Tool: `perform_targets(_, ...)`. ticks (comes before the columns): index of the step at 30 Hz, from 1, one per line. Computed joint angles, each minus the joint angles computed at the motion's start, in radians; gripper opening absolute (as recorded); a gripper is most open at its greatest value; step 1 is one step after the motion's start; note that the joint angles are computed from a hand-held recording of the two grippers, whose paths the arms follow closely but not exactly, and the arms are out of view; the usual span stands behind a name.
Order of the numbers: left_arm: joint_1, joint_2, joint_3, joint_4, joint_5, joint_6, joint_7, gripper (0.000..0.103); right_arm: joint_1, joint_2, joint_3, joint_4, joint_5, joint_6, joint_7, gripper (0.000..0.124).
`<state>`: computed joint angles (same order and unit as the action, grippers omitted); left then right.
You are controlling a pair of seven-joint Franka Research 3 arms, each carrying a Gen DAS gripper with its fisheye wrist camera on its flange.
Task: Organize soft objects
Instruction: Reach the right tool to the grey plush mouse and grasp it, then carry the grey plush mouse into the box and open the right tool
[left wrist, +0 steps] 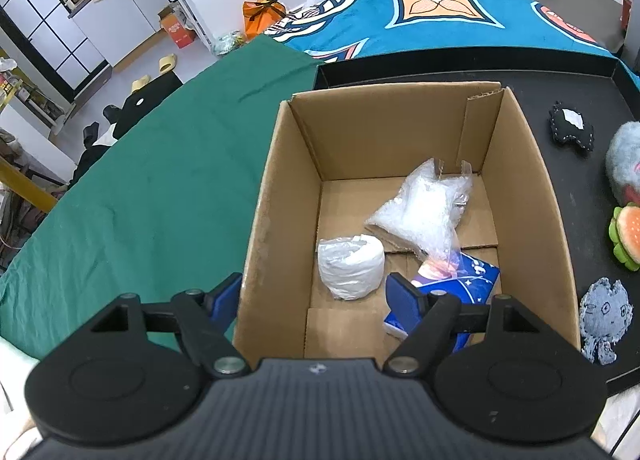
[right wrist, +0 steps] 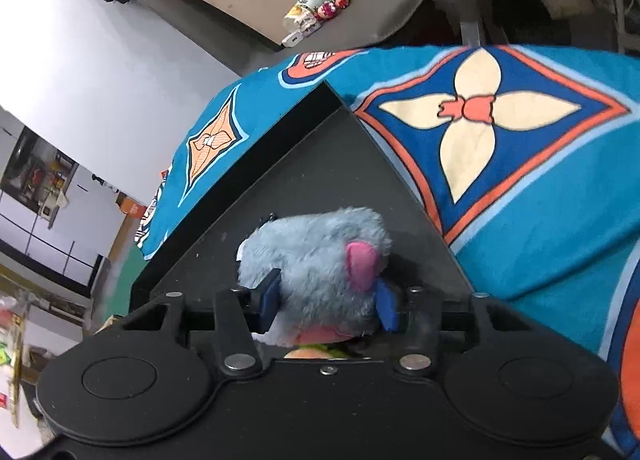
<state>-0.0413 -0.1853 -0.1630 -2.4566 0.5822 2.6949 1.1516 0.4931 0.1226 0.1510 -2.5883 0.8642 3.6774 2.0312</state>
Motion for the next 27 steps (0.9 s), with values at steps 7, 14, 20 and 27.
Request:
perform_targets(7, -0.005, -0.018, 0.003, -0.012, -0.019, 0.006, 0.015, 0.076, 0.017, -0.023, 0.006, -0.007, 0.048, -0.012, -0.023, 0.043)
perform_targets(14, -0.006, -0.057, 0.010, -0.041, -0.057, 0.027, 0.051, 0.076, 0.019, -0.063, 0.019, -0.029, 0.027, -0.019, -0.019, 0.043)
perform_targets(20, -0.008, -0.087, 0.018, -0.068, -0.097, 0.042, 0.085, 0.076, 0.030, -0.097, 0.031, -0.036, 0.052, -0.010, -0.063, 0.043)
perform_targets(27, -0.003, -0.116, 0.024, -0.094, -0.130, 0.062, 0.115, 0.076, 0.056, -0.124, 0.055, 0.019, 0.238, -0.016, -0.275, 0.043)
